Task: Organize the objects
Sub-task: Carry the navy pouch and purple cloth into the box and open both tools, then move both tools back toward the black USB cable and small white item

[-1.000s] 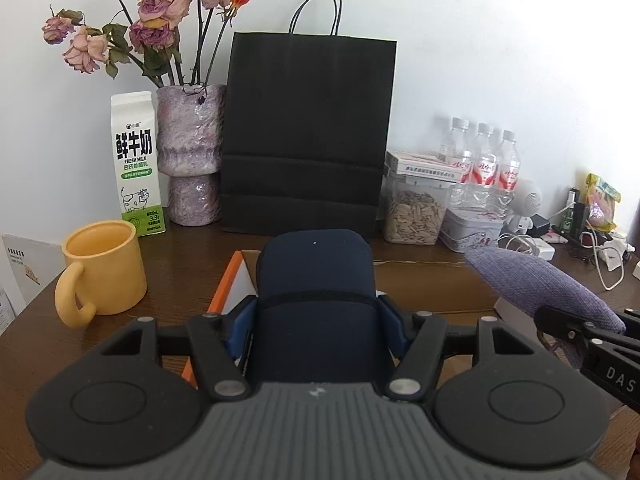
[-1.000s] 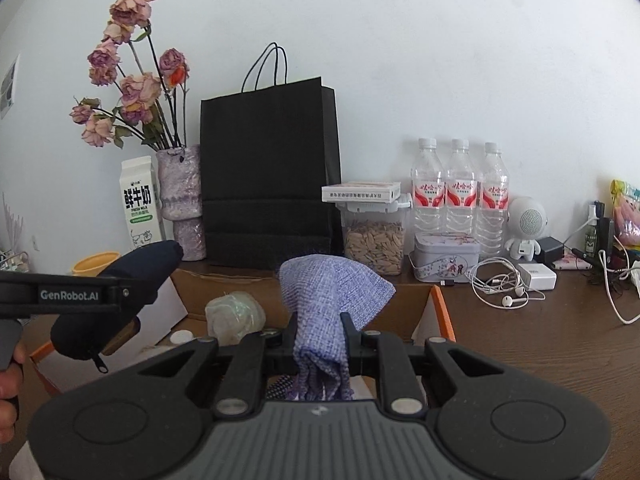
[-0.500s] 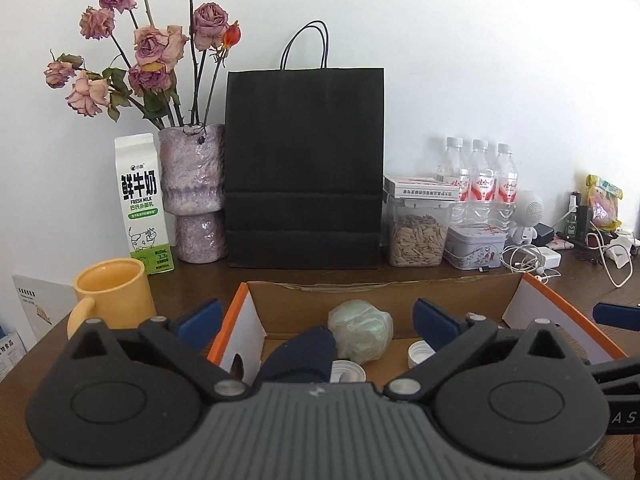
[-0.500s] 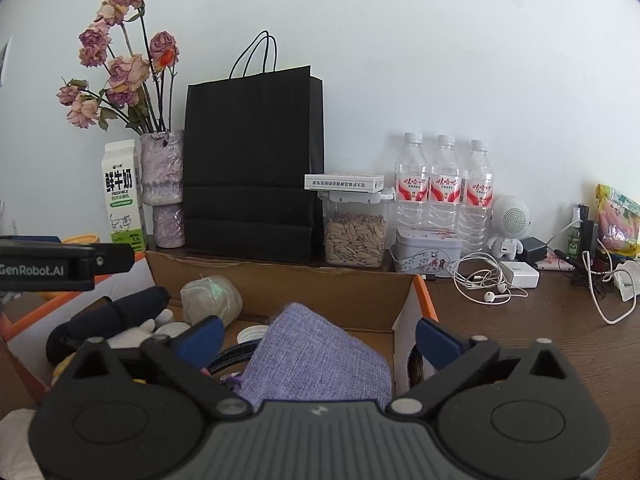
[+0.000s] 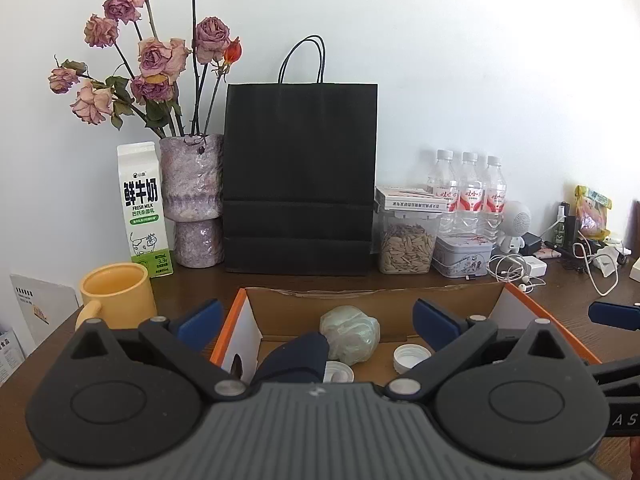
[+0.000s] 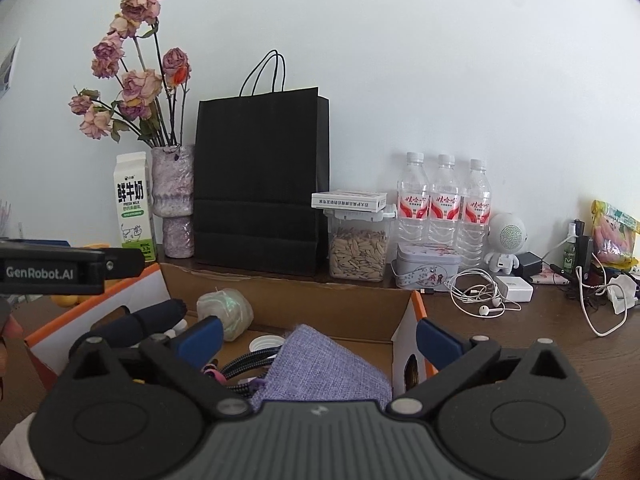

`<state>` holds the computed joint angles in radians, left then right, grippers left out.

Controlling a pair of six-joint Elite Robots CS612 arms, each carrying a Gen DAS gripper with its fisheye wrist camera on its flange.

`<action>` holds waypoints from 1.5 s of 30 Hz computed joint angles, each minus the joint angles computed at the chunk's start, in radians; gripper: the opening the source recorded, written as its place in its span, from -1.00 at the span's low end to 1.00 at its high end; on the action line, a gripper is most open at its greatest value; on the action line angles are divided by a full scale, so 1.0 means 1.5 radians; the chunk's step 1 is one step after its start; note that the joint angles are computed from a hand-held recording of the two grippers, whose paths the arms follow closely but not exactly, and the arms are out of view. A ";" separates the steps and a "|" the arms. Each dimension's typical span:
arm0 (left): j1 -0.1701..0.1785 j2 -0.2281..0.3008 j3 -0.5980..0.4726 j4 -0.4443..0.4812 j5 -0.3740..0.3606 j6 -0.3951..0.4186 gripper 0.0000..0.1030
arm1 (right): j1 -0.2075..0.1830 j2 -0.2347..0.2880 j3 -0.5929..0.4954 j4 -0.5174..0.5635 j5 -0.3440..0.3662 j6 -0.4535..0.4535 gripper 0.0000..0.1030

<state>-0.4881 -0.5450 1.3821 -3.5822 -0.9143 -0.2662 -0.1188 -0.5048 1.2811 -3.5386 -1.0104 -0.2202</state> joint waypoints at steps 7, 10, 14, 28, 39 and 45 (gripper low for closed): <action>-0.008 -0.038 0.064 -0.001 -0.025 -0.017 1.00 | -0.013 -0.041 0.070 -0.005 0.023 -0.045 1.00; -0.013 -0.052 0.090 -0.004 -0.025 -0.015 1.00 | -0.020 -0.058 0.102 0.001 0.030 -0.070 1.00; -0.021 -0.067 0.121 -0.002 -0.025 -0.018 1.00 | -0.029 -0.078 0.143 0.012 0.038 -0.095 1.00; -0.048 -0.110 0.226 0.036 -0.023 -0.089 1.00 | -0.055 -0.127 0.255 0.067 0.051 -0.172 1.00; -0.056 -0.124 0.269 0.082 -0.060 -0.140 1.00 | -0.052 -0.142 0.284 0.146 0.036 -0.242 0.73; -0.058 -0.123 0.272 0.081 -0.073 -0.155 1.00 | -0.048 -0.138 0.280 0.167 0.060 -0.287 0.13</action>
